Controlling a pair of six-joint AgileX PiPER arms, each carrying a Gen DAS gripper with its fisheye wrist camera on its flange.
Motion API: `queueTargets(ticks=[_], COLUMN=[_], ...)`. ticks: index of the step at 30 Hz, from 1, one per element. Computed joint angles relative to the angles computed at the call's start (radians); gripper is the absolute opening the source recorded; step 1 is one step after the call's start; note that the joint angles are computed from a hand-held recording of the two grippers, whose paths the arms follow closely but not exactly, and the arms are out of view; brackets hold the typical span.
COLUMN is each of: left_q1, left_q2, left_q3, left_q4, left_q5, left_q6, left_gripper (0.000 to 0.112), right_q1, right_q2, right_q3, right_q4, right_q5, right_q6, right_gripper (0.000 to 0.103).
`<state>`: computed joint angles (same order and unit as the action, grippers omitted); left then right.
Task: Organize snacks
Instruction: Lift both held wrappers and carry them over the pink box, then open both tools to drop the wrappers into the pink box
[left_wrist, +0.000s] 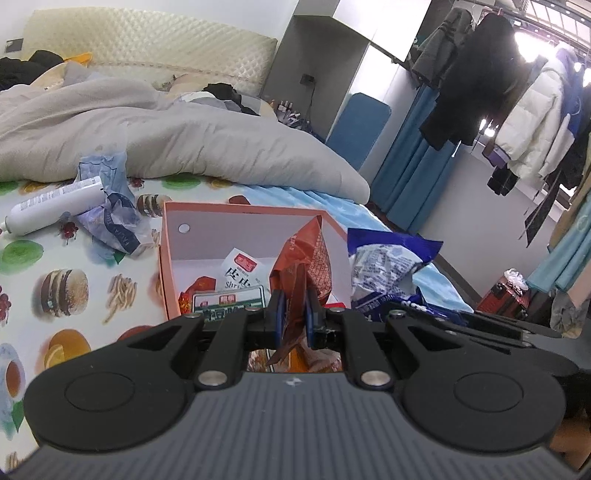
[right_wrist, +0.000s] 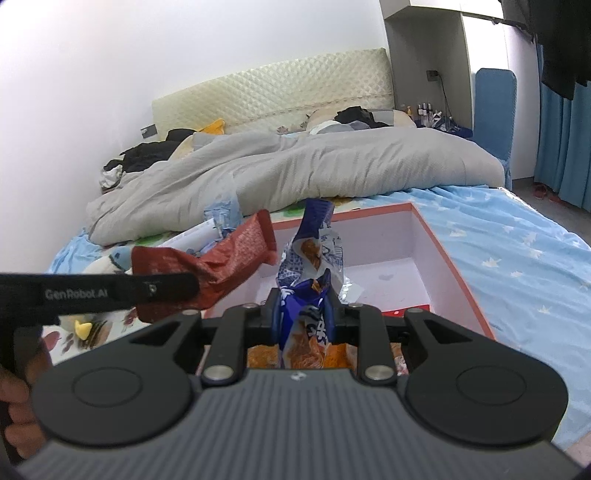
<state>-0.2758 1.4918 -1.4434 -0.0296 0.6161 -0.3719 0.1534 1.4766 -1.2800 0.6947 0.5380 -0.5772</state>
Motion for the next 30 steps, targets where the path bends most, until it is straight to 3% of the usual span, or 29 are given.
queueTargets(ticks=[16, 25, 27, 28, 29, 30], left_q1=[0.068, 0.086, 0.078, 0.079, 0.079, 0.077], left_q2=[0.299, 0.314, 0.309, 0.299, 0.287, 0.271], left_q3=[-0.27, -0.257, -0.265, -0.258, -0.249, -0.235], left_q4=[-0.094, -0.081, -0.033, -0.03, -0.029, -0.015], left_q5=[0.064, 0.053, 0.074, 0.072, 0.068, 0.062], left_q6=[0.142, 0.116, 0.074, 0.07, 0.066, 0.052], left_gripper=[0.014, 0.015, 0.026, 0.036, 0.048, 0.051], right_q1=[-0.001, 0.005, 0.01, 0.01, 0.009, 0.01], right_q2=[0.25, 0.3, 0.293, 0.292, 0.288, 0.274], right_q3=[-0.164, -0.206, -0.203, -0.206, -0.207, -0.198], right_q4=[0.023, -0.025, -0.056, -0.069, -0.067, -0.072], right_q5=[-0.009, 0.013, 0.012, 0.018, 0.023, 0.02], right_q6=[-0.011, 0.059, 0.09, 0.102, 0.103, 0.105], right_gripper=[0.026, 0.027, 0.03, 0.031, 0.039, 0.054])
